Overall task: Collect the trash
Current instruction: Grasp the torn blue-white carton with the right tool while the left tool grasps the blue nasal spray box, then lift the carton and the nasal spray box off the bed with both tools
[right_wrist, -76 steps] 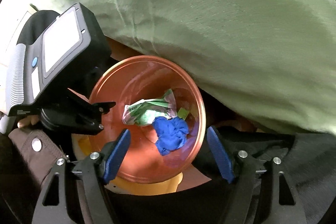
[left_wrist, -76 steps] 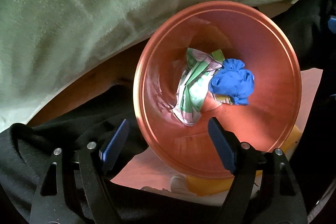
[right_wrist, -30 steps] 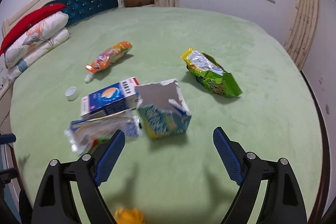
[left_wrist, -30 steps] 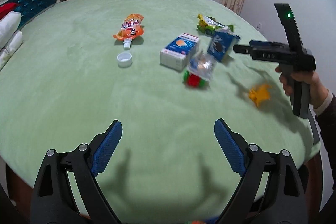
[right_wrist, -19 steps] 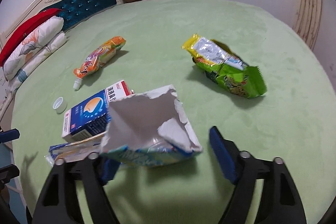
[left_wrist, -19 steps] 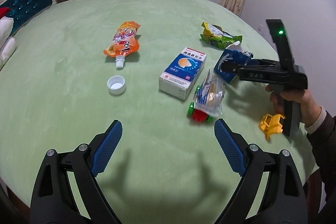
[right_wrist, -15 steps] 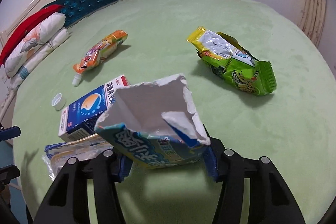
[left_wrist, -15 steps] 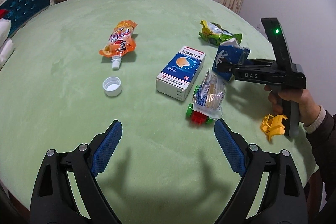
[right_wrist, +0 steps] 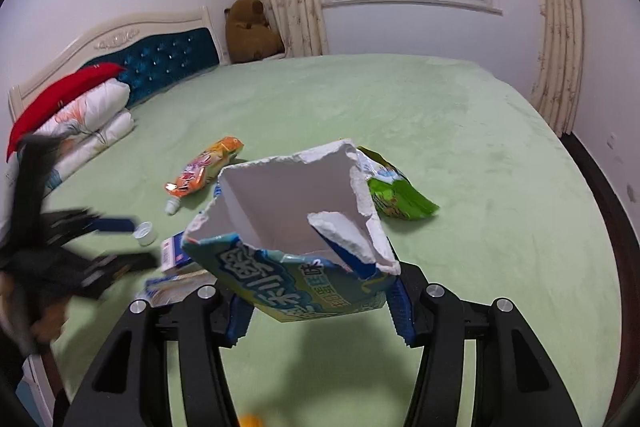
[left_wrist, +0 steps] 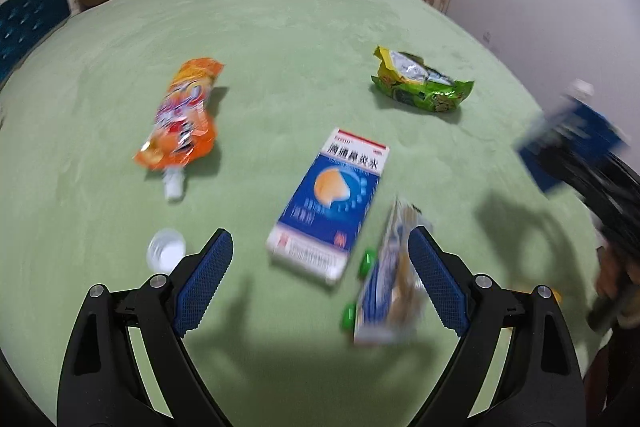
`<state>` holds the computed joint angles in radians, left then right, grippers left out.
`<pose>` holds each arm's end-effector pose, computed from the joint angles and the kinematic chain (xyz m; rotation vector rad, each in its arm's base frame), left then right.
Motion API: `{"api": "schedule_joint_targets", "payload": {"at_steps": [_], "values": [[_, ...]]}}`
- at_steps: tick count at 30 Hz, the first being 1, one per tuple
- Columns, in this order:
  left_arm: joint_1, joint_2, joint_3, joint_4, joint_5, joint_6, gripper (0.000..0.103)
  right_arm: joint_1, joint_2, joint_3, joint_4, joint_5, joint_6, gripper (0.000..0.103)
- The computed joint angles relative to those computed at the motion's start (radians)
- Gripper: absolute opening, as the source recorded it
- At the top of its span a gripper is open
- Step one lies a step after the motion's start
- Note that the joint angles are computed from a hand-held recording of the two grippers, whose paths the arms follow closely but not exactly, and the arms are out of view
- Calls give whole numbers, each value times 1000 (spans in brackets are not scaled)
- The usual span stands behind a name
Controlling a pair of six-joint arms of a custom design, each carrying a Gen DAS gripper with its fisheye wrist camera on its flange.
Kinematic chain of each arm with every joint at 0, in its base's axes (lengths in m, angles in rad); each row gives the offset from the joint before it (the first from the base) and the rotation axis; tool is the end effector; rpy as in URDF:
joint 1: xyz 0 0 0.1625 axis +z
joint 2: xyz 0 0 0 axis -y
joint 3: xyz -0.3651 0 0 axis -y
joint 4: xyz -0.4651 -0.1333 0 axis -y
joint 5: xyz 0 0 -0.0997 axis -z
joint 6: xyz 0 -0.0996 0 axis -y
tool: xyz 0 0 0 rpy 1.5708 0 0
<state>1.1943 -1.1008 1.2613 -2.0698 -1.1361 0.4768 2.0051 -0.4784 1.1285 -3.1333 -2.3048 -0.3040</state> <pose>-0.1122 -0.7605 0.3616 1.0099 2.4643 -0.4248 0.4028 -0.7103 0.0827 0.4123 -2.2318 1.1479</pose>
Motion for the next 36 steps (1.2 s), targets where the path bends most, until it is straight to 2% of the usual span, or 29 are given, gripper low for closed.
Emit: {"api": "schedule_joint_targets", "payload": {"at_steps": [3, 8, 12, 14, 17, 18, 22, 27, 31, 34, 36], "values": [[-8, 74, -70, 50, 51, 2, 87, 12, -37, 72, -29, -10, 0, 55], [-8, 162, -155, 151, 130, 36, 87, 16, -83, 151, -55, 14, 22, 55], [-8, 200, -176, 140, 167, 68, 87, 15, -93, 177, -73, 29, 40, 55], [-3, 229, -215, 165, 158, 52, 86, 13, -96, 184, -72, 31, 50, 55], [5, 262, -257, 185, 133, 34, 68, 14, -101, 196, -74, 25, 64, 55], [6, 262, -254, 171, 131, 36, 63, 15, -104, 203, -76, 24, 69, 55], [7, 242, -226, 121, 130, 32, 54, 25, -110, 215, -96, 6, 84, 55], [-8, 156, -163, 44, 118, 44, 54, 45, -121, 236, -121, -8, 80, 55], [-20, 109, -169, 49, 81, 18, 54, 69, -124, 244, -131, -10, 75, 55], [-22, 82, -179, 91, 27, -5, 55, 90, -127, 255, -141, -22, 68, 55], [-29, 65, -154, 106, 29, -18, 55, 101, -133, 268, -145, -31, 73, 55]]}}
